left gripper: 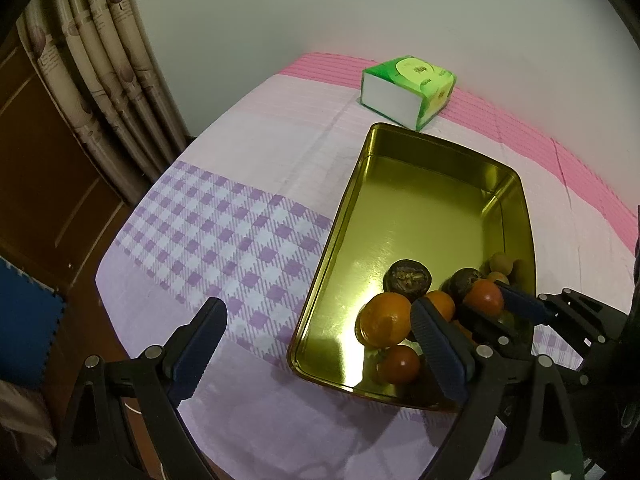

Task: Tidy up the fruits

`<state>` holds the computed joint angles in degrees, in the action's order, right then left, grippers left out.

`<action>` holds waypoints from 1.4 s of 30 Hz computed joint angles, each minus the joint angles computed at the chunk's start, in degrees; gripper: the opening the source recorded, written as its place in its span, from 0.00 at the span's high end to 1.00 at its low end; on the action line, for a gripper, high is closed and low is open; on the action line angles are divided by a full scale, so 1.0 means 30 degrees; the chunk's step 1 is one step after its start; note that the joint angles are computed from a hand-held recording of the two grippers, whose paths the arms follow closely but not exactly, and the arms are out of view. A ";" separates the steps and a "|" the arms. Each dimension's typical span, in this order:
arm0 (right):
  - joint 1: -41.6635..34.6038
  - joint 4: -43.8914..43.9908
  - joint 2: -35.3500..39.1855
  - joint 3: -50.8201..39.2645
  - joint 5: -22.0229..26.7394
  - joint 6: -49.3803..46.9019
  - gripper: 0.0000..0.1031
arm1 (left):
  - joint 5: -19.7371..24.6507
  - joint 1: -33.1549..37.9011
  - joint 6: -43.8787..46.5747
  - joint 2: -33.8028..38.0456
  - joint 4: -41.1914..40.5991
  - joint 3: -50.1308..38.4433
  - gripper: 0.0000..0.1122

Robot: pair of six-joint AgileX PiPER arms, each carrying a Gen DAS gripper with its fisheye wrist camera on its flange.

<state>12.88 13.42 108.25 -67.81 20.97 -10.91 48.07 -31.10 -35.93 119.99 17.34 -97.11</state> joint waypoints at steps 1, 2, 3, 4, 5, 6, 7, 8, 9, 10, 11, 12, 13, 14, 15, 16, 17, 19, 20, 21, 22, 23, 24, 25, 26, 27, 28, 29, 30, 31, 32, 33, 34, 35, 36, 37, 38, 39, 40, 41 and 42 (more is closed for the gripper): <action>-0.0008 0.0011 -0.0005 -0.0006 0.0016 -0.0031 0.66 | 0.0004 0.0004 0.0018 -0.0005 -0.0044 0.0014 0.19; 0.0002 -0.0072 -0.0057 0.0000 0.0036 0.0049 0.66 | 0.0000 0.0025 0.0064 -0.0009 -0.0108 0.0021 0.19; -0.0020 -0.0063 -0.0124 0.0030 0.0027 0.0055 0.66 | 0.0026 0.0047 0.0126 0.0015 -0.0166 -0.0015 0.18; 0.0031 -0.0336 -0.0205 0.0038 0.0045 0.0320 0.65 | 0.0059 0.0048 0.0159 0.0049 -0.0191 -0.0065 0.18; 0.0120 -0.0948 -0.0324 0.0058 0.0038 0.0815 0.65 | 0.0070 0.0056 0.0201 0.0065 -0.0222 -0.0089 0.18; 0.0188 -0.1458 -0.0419 0.0112 0.0016 0.1243 0.62 | 0.0056 0.0059 0.0289 0.0067 -0.0289 -0.0102 0.18; 0.0261 -0.2172 -0.0563 0.0199 0.0003 0.1878 0.57 | 0.0040 0.0054 0.0339 0.0057 -0.0319 -0.0094 0.18; 0.0289 -0.2454 -0.0726 0.0302 0.0031 0.2122 0.55 | 0.0031 0.0024 0.0314 0.0060 -0.0285 -0.0085 0.18; 0.0253 -0.2369 -0.0912 0.0440 0.0023 0.2009 0.52 | 0.0027 -0.0012 0.0286 0.0055 -0.0236 -0.0071 0.18; 0.0242 -0.2549 -0.1142 0.0628 -0.0002 0.2196 0.49 | 0.0007 -0.0032 0.0301 0.0053 -0.0247 -0.0050 0.18; 0.0249 -0.3023 -0.1360 0.0819 -0.0053 0.2708 0.46 | -0.0006 -0.0043 0.0336 0.0043 -0.0288 -0.0024 0.18; 0.0302 -0.3402 -0.1565 0.1003 -0.0098 0.3153 0.41 | -0.0009 -0.0060 0.0410 0.0034 -0.0356 0.0004 0.18; 0.0258 -0.3600 -0.1825 0.1226 -0.0135 0.3375 0.37 | -0.0022 -0.0067 0.0522 0.0030 -0.0436 0.0027 0.18; 0.0230 -0.3820 -0.2083 0.1455 -0.0182 0.3605 0.35 | -0.0013 -0.0102 0.0628 0.0023 -0.0504 0.0040 0.18; 0.0213 -0.4243 -0.2348 0.1701 -0.0265 0.4005 0.31 | -0.0045 -0.0153 0.0712 -0.0032 -0.0554 0.0107 0.18; 0.0243 -0.4747 -0.2567 0.1896 -0.0280 0.4489 0.27 | -0.0192 -0.0218 0.0843 -0.0155 -0.0608 0.0266 0.18; 0.0223 -0.5264 -0.2807 0.2125 -0.0260 0.5001 0.24 | -0.0290 -0.0280 0.0966 -0.0246 -0.0614 0.0355 0.18; 0.0169 -0.5910 -0.3328 0.2729 -0.0290 0.5787 0.17 | -0.0393 -0.0544 0.0957 -0.0368 -0.0259 0.0462 0.18; 0.0088 -0.6085 -0.3565 0.3043 -0.0357 0.5987 0.16 | -0.0401 -0.0658 0.0952 -0.0416 -0.0095 0.0495 0.18; 0.0013 -0.6118 -0.3779 0.3347 -0.0394 0.6056 0.16 | -0.0395 -0.0771 0.0917 -0.0459 0.0035 0.0526 0.18; -0.0019 -0.6140 -0.3951 0.3591 -0.0420 0.6167 0.15 | -0.0403 -0.0843 0.0939 -0.0476 0.0071 0.0532 0.18; -0.0087 -0.6013 -0.4126 0.3853 -0.0463 0.6151 0.15 | -0.0412 -0.0900 0.0980 -0.0497 0.0078 0.0539 0.18; -0.0207 -0.5691 -0.4281 0.4080 -0.0485 0.5921 0.13 | -0.0424 -0.0958 0.0991 -0.0527 0.0110 0.0561 0.18; -0.0287 -0.5539 -0.4397 0.4263 -0.0487 0.5862 0.11 | -0.0447 -0.1019 0.1001 -0.0562 0.0148 0.0606 0.18; -0.0333 -0.5780 -0.4487 0.4362 -0.0396 0.6194 0.11 | -0.0452 -0.1088 0.1022 -0.0584 0.0192 0.0623 0.18; -0.0304 -0.6166 -0.4560 0.4471 -0.0362 0.6687 0.10 | -0.0444 -0.1182 0.1029 -0.0606 0.0284 0.0634 0.18; -0.0322 -0.6456 -0.4657 0.4575 -0.0317 0.7130 0.10 | -0.0458 -0.1257 0.1060 -0.0624 0.0339 0.0650 0.18; -0.0353 -0.6399 -0.4737 0.4675 -0.0310 0.7175 0.10 | -0.0483 -0.1329 0.1120 -0.0640 0.0383 0.0670 0.18; -0.0378 -0.6382 -0.4817 0.4790 -0.0365 0.7251 0.10 | -0.0562 -0.1419 0.1148 -0.0729 0.0451 0.0802 0.18; -0.0357 -0.6619 -0.4887 0.4895 -0.0408 0.7561 0.10 | -0.0590 -0.1492 0.1174 -0.0753 0.0493 0.0821 0.18; -0.0369 -0.6697 -0.4940 0.4969 -0.0429 0.7630 0.10 | -0.0630 -0.1552 0.1207 -0.0780 0.0535 0.0850 0.18; -0.0320 -0.6943 -0.4990 0.5059 -0.0455 0.7885 0.10 | -0.0654 -0.1616 0.1222 -0.0799 0.0588 0.0867 0.18; -0.0237 -0.7282 -0.4988 0.5085 -0.0433 0.8244 0.10 | -0.0671 -0.1658 0.1241 -0.0822 0.0605 0.0892 0.18; -0.0194 -0.7469 -0.4968 0.5084 -0.0412 0.8451 0.10 | -0.0685 -0.1696 0.1270 -0.0819 0.0611 0.0888 0.18; -0.0176 -0.7579 -0.4982 0.5118 -0.0413 0.8557 0.10 | -0.0678 -0.1727 0.1292 -0.0805 0.0633 0.0866 0.18; -0.0155 -0.7702 -0.4973 0.5130 -0.0425 0.8670 0.10 | -0.0663 -0.1729 0.1329 -0.0788 0.0633 0.0842 0.18; -0.0095 -0.7939 -0.4963 0.5134 -0.0422 0.8924 0.10 | -0.0642 -0.1735 0.1346 -0.0762 0.0635 0.0814 0.18; -0.0071 -0.8074 -0.4937 0.5131 -0.0430 0.9052 0.10 | -0.0633 -0.1749 0.1294 -0.0753 0.0660 0.0807 0.18; -0.0084 -0.7941 -0.4928 0.5136 -0.0449 0.8930 0.10 | -0.0649 -0.1750 0.1289 -0.0749 0.0649 0.0812 0.18; -0.0082 -0.7952 -0.4921 0.5131 -0.0448 0.8959 0.10 | -0.0664 -0.1753 0.1278 -0.0747 0.0646 0.0822 0.18; -0.0082 -0.7959 -0.4911 0.5129 -0.0445 0.8962 0.10 | -0.0671 -0.1760 0.1249 -0.0740 0.0676 0.0831 0.18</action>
<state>12.63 -10.45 93.52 -52.43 19.63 15.97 46.06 -36.38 -32.18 117.77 19.37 -94.62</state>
